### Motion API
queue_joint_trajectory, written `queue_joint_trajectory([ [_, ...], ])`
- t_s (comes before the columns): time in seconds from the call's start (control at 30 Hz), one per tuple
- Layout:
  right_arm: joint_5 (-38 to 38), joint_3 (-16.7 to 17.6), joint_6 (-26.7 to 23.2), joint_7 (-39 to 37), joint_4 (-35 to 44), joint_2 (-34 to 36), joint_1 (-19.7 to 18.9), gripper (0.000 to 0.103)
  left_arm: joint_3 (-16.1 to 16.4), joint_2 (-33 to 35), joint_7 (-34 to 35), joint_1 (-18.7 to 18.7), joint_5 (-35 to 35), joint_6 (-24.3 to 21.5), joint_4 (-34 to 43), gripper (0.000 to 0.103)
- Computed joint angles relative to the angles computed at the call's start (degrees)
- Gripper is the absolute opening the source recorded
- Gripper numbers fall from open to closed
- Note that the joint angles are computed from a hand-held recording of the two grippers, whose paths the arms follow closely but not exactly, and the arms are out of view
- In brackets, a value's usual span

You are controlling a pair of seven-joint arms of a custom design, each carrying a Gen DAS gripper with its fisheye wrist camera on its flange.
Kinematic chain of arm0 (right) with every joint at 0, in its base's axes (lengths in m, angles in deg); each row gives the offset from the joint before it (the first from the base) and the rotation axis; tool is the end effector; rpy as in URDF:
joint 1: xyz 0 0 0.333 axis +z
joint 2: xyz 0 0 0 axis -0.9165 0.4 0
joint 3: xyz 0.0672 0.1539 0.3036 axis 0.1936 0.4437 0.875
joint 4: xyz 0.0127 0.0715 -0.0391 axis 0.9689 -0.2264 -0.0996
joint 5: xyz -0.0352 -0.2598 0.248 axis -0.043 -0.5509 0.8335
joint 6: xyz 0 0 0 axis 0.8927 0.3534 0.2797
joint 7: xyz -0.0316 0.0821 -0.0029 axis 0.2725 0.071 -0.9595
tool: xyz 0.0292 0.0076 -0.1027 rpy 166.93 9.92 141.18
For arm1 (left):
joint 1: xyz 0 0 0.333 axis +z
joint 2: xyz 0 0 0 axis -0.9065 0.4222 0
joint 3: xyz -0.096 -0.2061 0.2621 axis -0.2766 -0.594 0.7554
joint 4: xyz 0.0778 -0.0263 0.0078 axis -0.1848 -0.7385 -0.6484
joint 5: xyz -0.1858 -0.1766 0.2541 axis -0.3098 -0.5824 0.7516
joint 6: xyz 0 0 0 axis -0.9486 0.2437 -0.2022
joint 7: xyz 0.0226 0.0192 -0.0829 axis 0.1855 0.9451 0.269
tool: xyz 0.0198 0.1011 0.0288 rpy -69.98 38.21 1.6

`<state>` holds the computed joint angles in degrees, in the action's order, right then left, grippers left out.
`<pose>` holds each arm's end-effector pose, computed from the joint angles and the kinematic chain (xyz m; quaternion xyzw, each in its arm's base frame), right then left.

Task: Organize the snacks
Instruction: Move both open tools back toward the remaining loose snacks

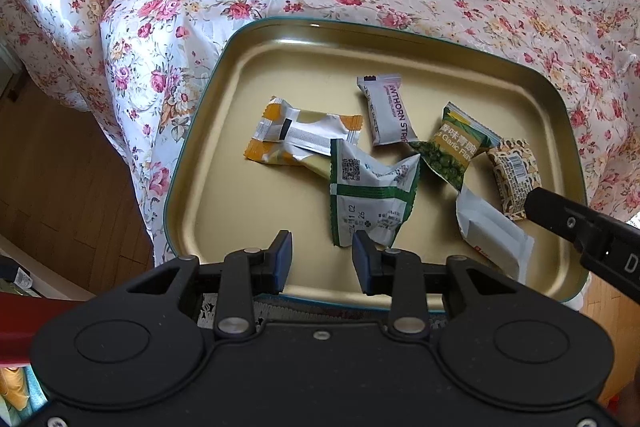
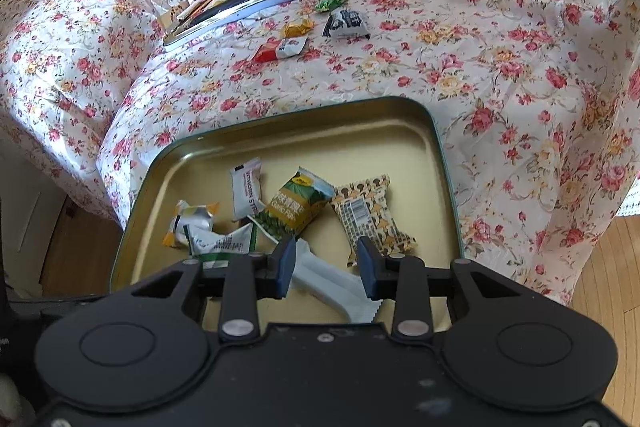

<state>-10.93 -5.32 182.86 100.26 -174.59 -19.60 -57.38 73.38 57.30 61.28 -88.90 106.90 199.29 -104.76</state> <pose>0.5873 0.1468 0.4892 -0.7475 0.5916 -0.0513 0.2976 0.5467 -0.3250 0.4644 -0.8067 0.5582 -0.1349 0.1397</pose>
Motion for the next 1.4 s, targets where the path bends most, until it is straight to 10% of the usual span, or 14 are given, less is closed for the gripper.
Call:
queue_joint_trajectory([
  [0.63, -2.0, -0.5, -5.8, -1.5, 2.3, 0.9, -0.7, 0.036, -1.0, 1.4, 10.4, 2.0, -10.4, -1.7, 2.9, 0.043],
  [1.1, 1.0, 0.3, -7.0, -10.9, 8.2, 3.0, -2.0, 0.045, 2.2, 2.8, 11.9, 1.1, 1.7, -7.2, 11.9, 0.044],
  [1.4, 7.1, 2.7, 1.8, -18.0, 11.2, 5.4, -3.2, 0.052, 4.2, 3.9, 10.1, 2.0, 8.3, 0.0, 14.1, 0.044],
])
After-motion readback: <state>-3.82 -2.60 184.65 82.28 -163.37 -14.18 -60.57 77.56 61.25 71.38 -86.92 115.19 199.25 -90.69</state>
